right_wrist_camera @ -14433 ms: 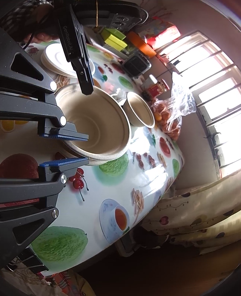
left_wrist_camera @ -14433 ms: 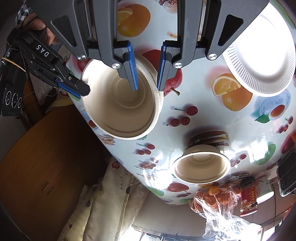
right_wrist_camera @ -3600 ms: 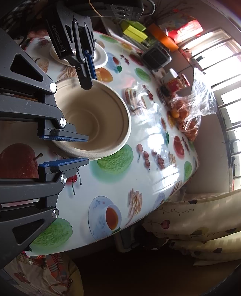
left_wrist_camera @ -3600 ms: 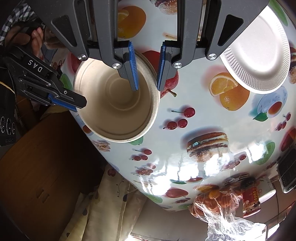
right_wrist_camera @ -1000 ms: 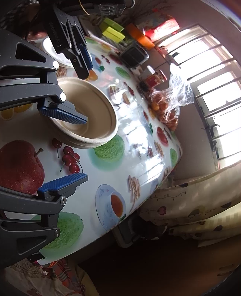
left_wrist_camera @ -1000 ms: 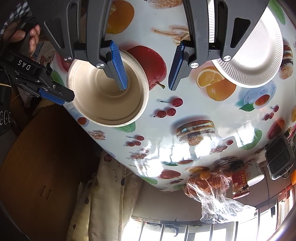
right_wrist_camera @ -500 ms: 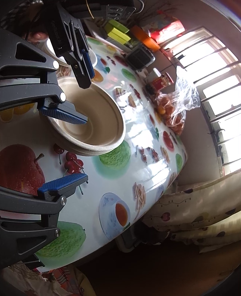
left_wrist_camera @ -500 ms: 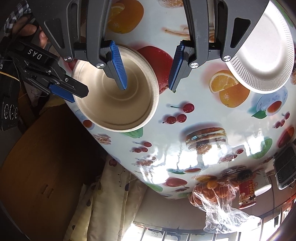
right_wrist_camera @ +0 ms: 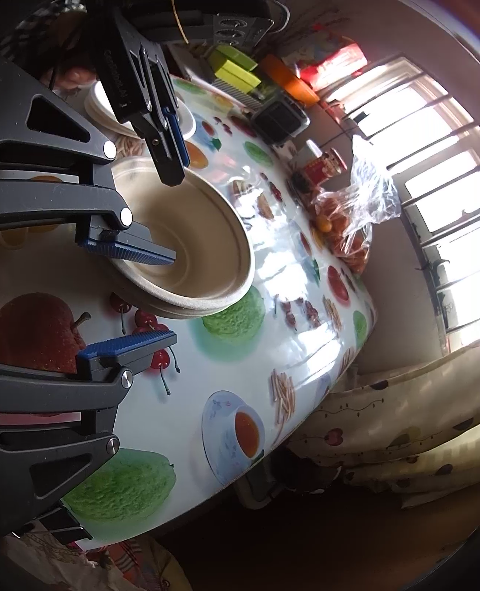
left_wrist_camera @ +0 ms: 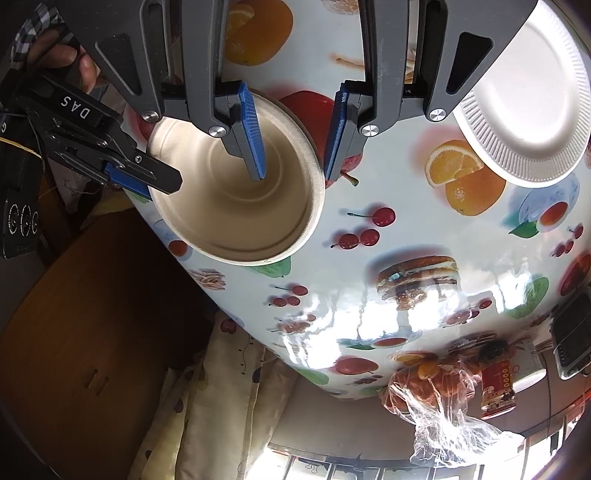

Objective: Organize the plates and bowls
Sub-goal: 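Lift the beige bowl stack with both grippers, then carry the beige bowl stack over the white plate stack with both grippers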

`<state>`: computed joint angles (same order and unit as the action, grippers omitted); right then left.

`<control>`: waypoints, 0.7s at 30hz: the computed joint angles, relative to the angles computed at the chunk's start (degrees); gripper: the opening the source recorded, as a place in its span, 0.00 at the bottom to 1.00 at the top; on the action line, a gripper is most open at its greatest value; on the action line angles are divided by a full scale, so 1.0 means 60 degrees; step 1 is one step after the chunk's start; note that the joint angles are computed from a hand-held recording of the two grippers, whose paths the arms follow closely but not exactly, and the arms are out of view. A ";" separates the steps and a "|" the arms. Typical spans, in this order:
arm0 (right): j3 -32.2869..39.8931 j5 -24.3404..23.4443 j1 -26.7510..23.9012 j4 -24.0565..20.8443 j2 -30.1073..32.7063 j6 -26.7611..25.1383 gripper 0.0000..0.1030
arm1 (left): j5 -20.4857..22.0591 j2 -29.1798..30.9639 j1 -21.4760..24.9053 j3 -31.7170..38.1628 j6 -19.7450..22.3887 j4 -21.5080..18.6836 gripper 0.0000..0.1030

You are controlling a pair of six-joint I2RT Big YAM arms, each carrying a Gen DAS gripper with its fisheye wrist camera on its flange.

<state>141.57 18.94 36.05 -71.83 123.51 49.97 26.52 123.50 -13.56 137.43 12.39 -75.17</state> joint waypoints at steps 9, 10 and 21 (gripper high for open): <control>0.0084 -0.0063 0.0004 0.0009 0.0067 -0.0007 0.26 | 0.0085 0.0134 0.0039 0.0202 -0.0160 -0.0132 0.29; 0.0094 -0.0054 0.0008 -0.0003 0.0068 0.0001 0.26 | 0.0095 0.0124 0.0040 0.0193 -0.0173 -0.0122 0.29; -0.0114 -0.0098 -0.0016 0.0175 -0.0050 0.0049 0.26 | 0.0147 0.0046 0.0033 0.0082 -0.0215 0.0000 0.29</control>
<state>140.88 18.35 35.95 -70.78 123.21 50.27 27.40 123.77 -13.37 137.92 11.10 -75.16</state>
